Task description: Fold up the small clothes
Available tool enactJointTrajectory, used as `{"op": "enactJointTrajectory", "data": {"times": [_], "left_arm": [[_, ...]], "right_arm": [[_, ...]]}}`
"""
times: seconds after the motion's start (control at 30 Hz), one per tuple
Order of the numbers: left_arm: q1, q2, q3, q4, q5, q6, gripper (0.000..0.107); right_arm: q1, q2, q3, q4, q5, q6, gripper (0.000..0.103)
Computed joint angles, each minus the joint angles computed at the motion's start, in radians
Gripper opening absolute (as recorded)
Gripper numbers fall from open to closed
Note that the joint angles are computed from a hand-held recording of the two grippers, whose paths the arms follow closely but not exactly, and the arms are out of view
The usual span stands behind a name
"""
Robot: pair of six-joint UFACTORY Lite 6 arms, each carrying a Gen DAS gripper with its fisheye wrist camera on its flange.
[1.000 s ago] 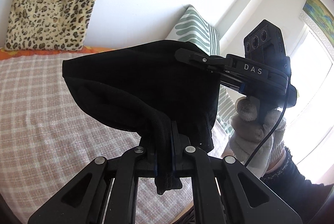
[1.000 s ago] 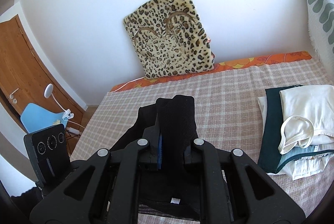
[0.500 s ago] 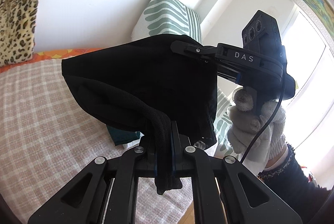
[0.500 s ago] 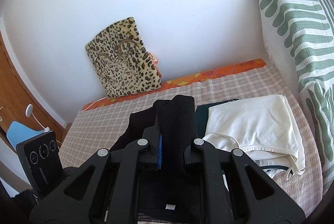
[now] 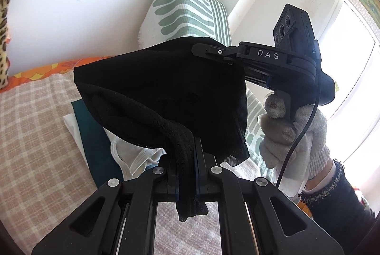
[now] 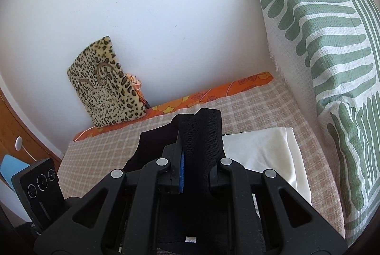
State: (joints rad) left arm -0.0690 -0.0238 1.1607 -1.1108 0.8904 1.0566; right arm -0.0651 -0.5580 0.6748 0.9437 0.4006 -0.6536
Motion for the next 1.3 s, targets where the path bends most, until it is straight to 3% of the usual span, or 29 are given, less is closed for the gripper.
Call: {"op": "enactJointTrajectory", "data": {"times": [0.33, 0.73, 0.8, 0.87, 0.93, 1.07, 1.2, 1.3], "left_arm": [[-0.051, 0.176, 0.075, -0.038, -0.097, 0.049, 0.007], [0.010, 0.220, 0.025, 0.047, -0.099, 0.041, 0.008], [0.021, 0.228, 0.024, 0.056, -0.091, 0.029, 0.011], [0.025, 0.227, 0.023, 0.060, -0.089, 0.022, 0.012], [0.030, 0.213, 0.016, 0.065, -0.082, 0.018, 0.013], [0.048, 0.175, -0.007, 0.072, -0.058, 0.017, 0.019], [0.048, 0.103, -0.046, 0.064, -0.070, 0.051, 0.019], [0.034, 0.059, -0.064, 0.065, -0.110, 0.072, 0.019]], "right_arm": [[-0.028, 0.280, 0.094, 0.229, -0.066, -0.317, 0.013], [-0.122, 0.612, 0.258, 0.356, -0.042, -0.547, 0.013], [-0.126, 0.645, 0.277, 0.322, -0.042, -0.528, 0.021], [-0.143, 0.663, 0.288, 0.280, -0.037, -0.489, 0.050], [-0.201, 0.657, 0.269, 0.355, 0.020, -0.545, 0.062], [-0.367, 0.650, 0.215, 0.527, 0.234, -0.671, 0.062], [-0.420, 0.652, 0.196, 0.534, 0.242, -0.672, 0.060], [-0.383, 0.665, 0.207, 0.518, 0.165, -0.656, 0.049]]}}
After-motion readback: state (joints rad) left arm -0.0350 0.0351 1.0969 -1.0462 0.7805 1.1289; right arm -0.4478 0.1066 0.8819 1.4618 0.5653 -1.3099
